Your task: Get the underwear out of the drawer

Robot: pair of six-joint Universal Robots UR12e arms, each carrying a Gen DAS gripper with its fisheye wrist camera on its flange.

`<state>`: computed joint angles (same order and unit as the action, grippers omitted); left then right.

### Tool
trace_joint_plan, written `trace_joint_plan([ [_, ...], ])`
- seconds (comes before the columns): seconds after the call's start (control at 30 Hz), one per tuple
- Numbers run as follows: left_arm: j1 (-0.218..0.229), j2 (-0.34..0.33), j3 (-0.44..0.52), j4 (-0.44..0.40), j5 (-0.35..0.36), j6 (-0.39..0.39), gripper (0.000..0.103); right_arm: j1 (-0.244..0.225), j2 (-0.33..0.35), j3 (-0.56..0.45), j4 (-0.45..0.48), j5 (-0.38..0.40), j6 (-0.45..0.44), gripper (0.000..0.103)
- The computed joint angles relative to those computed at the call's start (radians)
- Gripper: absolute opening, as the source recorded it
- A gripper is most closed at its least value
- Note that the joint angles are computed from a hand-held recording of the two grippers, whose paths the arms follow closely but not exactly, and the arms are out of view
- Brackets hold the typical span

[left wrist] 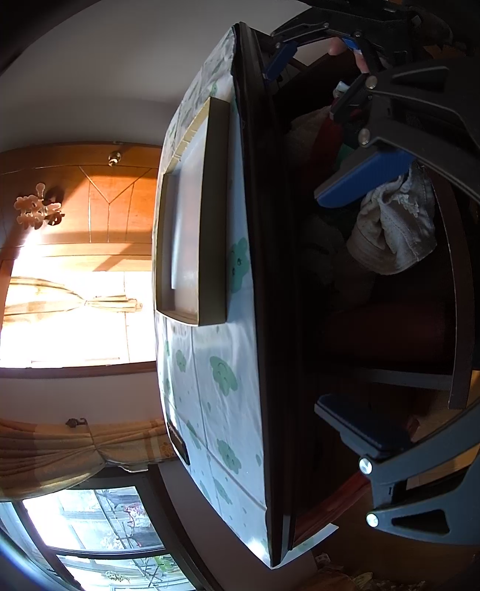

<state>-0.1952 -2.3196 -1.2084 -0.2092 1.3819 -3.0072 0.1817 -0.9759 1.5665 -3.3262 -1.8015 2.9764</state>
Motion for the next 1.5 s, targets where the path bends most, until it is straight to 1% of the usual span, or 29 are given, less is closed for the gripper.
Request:
trace_joint_plan([
  [0.23,0.004,0.004,-0.005,-0.002,-0.003,-0.002,0.103,0.000,-0.015,0.013,0.028,0.005,0.035,0.102],
  [0.73,0.004,0.010,-0.007,-0.020,-0.005,0.006,0.103,0.007,-0.036,0.028,0.085,-0.001,0.078,0.102],
  [1.0,0.004,0.013,-0.004,-0.040,-0.007,0.017,0.103,0.009,-0.051,0.035,0.132,0.008,0.101,0.102],
  [1.17,0.007,0.016,-0.003,-0.059,-0.027,0.025,0.103,0.008,-0.061,0.032,0.191,0.016,0.119,0.102],
  [1.27,0.008,0.017,-0.001,-0.076,-0.035,0.025,0.103,0.006,-0.069,0.033,0.226,0.035,0.141,0.102],
  [1.37,0.007,0.018,0.002,-0.095,-0.033,0.030,0.103,0.007,-0.074,0.036,0.241,0.037,0.149,0.102],
  [1.5,0.007,0.019,0.003,-0.113,-0.039,0.035,0.103,0.009,-0.080,0.031,0.285,0.041,0.165,0.102],
])
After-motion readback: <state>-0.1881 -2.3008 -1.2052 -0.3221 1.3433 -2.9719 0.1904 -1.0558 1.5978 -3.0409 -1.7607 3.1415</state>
